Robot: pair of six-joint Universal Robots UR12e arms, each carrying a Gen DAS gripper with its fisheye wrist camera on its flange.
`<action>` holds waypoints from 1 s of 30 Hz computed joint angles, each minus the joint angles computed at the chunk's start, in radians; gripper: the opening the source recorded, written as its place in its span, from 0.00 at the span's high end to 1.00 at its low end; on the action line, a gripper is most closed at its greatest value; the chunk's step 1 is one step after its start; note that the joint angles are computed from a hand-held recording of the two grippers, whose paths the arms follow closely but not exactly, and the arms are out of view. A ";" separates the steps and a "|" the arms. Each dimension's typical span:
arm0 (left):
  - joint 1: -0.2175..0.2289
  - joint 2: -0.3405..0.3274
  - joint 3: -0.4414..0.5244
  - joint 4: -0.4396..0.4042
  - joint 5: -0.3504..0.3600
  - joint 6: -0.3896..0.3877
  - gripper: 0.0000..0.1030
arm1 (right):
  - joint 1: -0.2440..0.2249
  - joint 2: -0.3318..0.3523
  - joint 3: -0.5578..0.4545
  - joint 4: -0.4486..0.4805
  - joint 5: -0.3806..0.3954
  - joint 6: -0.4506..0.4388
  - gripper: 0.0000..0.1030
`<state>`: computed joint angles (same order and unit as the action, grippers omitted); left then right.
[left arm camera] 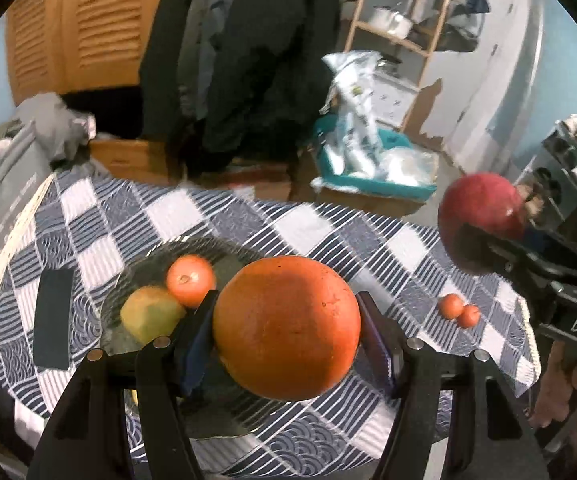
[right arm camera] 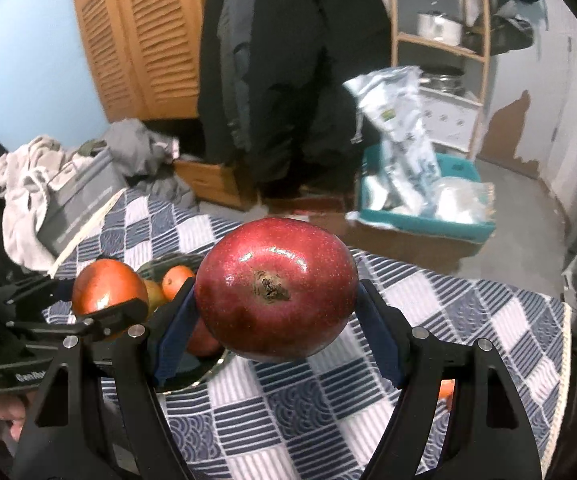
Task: Organize fruits
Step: 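Lower the orange onto the glass plate with the left tool while the right tool holds the apple above it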
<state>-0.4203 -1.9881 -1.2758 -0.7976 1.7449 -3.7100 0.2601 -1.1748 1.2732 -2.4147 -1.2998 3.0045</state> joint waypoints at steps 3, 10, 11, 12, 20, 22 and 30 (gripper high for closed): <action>0.008 0.007 -0.022 -0.017 0.000 -0.017 0.34 | 0.016 0.022 -0.021 0.020 -0.002 -0.009 0.25; 0.027 0.019 -0.065 -0.046 -0.015 -0.048 0.34 | 0.040 0.067 -0.065 0.069 0.022 -0.008 0.25; 0.030 0.022 -0.073 -0.046 -0.026 -0.058 0.34 | 0.044 0.074 -0.072 0.078 0.023 -0.009 0.25; 0.032 0.021 -0.075 -0.048 -0.031 -0.062 0.34 | 0.047 0.078 -0.076 0.084 0.023 -0.009 0.25; 0.041 0.007 -0.084 -0.101 -0.053 -0.082 0.34 | 0.062 0.120 -0.115 0.149 0.020 -0.019 0.25; 0.043 0.006 -0.087 -0.112 -0.068 -0.085 0.34 | 0.064 0.128 -0.120 0.166 0.020 -0.017 0.25; 0.051 -0.004 -0.078 -0.179 -0.099 -0.095 0.34 | 0.070 0.154 -0.142 0.211 0.028 -0.015 0.25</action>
<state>-0.3690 -1.9924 -1.3539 -0.9770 1.6456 -3.8049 0.3306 -1.0212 1.1317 -2.2041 -1.2715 2.9898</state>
